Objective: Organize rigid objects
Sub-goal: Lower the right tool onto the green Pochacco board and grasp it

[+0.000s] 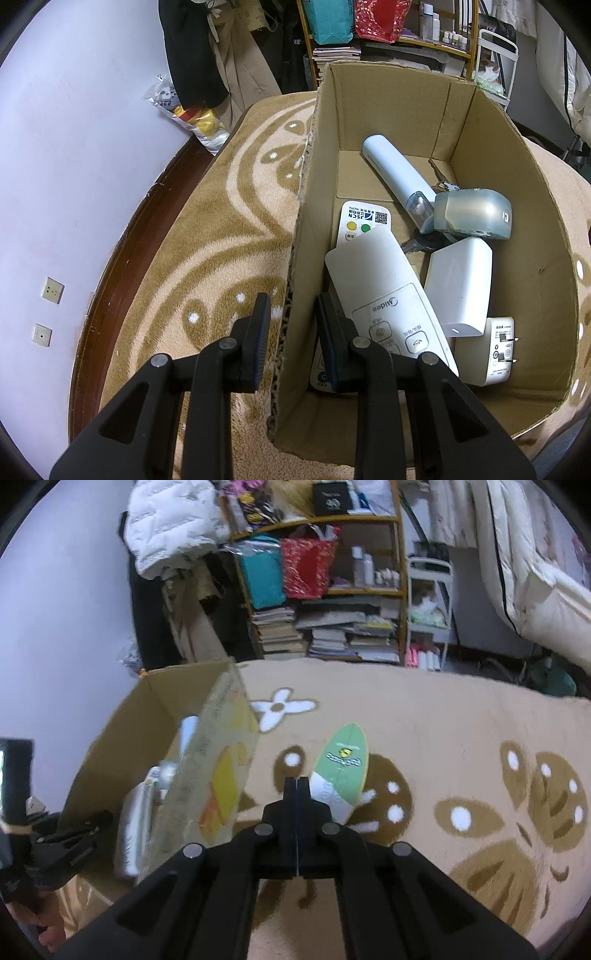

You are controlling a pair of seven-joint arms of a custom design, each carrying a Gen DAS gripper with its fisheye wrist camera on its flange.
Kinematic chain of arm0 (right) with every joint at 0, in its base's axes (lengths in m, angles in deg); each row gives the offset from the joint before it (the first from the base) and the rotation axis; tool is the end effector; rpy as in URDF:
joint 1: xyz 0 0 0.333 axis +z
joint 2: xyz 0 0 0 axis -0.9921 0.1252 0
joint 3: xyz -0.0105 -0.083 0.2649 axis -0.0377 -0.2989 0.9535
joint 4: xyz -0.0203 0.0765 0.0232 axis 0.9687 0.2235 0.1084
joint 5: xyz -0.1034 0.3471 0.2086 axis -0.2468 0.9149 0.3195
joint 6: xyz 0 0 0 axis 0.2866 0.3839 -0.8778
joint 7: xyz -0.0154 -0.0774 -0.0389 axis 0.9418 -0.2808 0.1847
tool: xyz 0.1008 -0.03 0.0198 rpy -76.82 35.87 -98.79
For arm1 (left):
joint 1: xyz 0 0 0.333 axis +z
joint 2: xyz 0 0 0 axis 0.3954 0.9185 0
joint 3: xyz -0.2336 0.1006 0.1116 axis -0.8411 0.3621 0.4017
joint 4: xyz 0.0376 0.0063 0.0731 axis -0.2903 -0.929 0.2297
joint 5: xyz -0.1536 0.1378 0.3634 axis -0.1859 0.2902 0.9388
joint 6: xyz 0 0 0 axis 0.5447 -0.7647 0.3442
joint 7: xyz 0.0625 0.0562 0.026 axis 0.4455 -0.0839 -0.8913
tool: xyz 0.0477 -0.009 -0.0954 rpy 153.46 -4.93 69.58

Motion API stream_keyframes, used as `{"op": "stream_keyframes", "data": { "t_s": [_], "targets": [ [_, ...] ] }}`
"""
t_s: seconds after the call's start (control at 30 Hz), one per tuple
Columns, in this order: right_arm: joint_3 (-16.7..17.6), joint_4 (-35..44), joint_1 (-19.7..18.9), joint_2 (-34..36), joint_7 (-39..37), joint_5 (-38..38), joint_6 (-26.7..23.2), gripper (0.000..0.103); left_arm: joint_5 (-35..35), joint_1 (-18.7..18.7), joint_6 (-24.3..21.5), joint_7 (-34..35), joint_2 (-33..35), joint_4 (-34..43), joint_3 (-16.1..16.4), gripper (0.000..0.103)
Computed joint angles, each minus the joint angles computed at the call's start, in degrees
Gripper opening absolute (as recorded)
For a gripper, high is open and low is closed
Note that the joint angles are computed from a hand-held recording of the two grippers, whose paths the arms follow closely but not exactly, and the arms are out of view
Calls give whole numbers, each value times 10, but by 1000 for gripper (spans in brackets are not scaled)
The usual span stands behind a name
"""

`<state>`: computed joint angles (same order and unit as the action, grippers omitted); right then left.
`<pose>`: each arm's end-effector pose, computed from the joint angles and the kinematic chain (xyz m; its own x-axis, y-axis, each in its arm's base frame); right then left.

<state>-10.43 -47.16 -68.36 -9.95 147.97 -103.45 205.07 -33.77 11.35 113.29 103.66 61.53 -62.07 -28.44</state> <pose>0.4451 0.2158 0.5285 -0.3538 -0.9172 -0.1834 -0.6543 0.3828 -0.6522 0.5411 -0.2594 0.5110 -0.2768 -0.9439 -0.1802 -0.8274 0.3295 -0.4548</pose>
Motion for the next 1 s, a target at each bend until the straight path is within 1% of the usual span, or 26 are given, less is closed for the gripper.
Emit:
{"op": "stream_keyframes", "data": {
  "t_s": [0.03,0.1,0.17,0.23,0.27,0.33,0.5,0.57,0.67,0.73,0.77,0.83,0.87,0.9,0.93,0.97,1.0],
  "targets": [
    [-6,-2,1,4,-1,8,5,7,-1,0,0,0,0,0,0,25],
    [-18,-7,1,13,-6,24,21,18,0,0,-1,-1,0,1,0,25],
    [-21,-10,-5,20,0,28,33,50,0,0,0,0,-1,-1,1,25],
    [-21,-10,-13,29,9,26,48,60,0,0,0,-1,0,0,0,25],
    [-19,-6,-16,35,10,25,45,63,-2,0,0,1,0,0,1,25],
    [-19,5,-21,49,9,19,37,66,0,0,0,-1,0,0,0,25],
    [-37,34,-22,91,-17,35,11,70,0,-1,0,-1,0,1,0,25],
    [-46,38,-21,102,-32,45,12,71,0,0,0,0,0,0,1,25],
    [-58,32,-19,111,-40,71,35,71,1,-1,0,-2,1,1,0,25],
    [-58,36,-19,120,-45,79,33,73,1,-1,-1,-2,1,1,0,25],
    [-57,40,-20,126,-48,80,31,77,1,-1,0,0,0,0,1,25],
    [-52,46,-22,133,-42,67,29,80,1,-1,-1,-2,-1,0,0,25],
    [-47,52,-24,139,-34,55,19,80,1,-1,-1,-2,-1,0,0,25],
    [-45,59,-23,144,-29,49,8,80,1,-1,-1,-2,-1,0,0,25],
    [-41,67,-23,149,-22,39,-9,73,1,-1,0,-2,-1,-1,0,25],
    [-34,79,-23,154,-11,20,-37,61,0,0,0,0,-2,-2,1,25],
    [-36,80,-20,154,-7,17,-40,61,1,-1,-1,-2,-1,0,0,25]
  ]
}}
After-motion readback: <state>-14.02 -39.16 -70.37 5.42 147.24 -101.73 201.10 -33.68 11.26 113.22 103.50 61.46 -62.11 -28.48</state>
